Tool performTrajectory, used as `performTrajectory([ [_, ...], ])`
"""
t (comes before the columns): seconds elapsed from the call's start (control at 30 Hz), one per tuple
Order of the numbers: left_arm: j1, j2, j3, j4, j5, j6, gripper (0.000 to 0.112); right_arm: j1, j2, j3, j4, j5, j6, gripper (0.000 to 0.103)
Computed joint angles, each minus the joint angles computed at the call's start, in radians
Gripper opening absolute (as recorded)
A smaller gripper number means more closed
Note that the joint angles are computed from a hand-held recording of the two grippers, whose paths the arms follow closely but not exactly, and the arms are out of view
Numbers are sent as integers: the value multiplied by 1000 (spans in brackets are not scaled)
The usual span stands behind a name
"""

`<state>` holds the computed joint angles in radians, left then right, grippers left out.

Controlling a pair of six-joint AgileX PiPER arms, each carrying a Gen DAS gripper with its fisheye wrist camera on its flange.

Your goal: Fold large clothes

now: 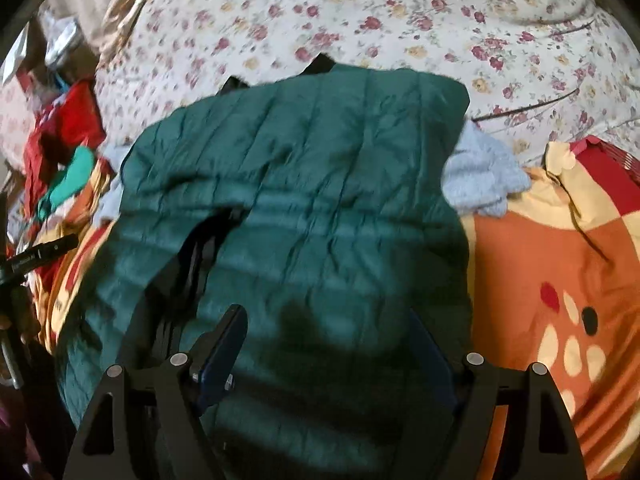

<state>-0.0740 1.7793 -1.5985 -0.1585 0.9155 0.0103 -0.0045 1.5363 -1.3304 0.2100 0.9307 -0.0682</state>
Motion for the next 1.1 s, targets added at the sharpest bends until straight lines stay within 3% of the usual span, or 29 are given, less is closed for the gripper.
performTrajectory([
  [0.17,-27,-99,169,50,-67,-12,77,10,-86,102,-14,7,11,79],
  [0.4,-24,-199,303,70,-102,-4,77,14,-178,183,-37,55,27,81],
  [0.67,-13,-261,382,79,-111,6,77,-69,-254,260,32,121,-2,84],
  [1.1,27,-311,459,59,-100,39,77,-107,-328,309,14,175,-24,85],
])
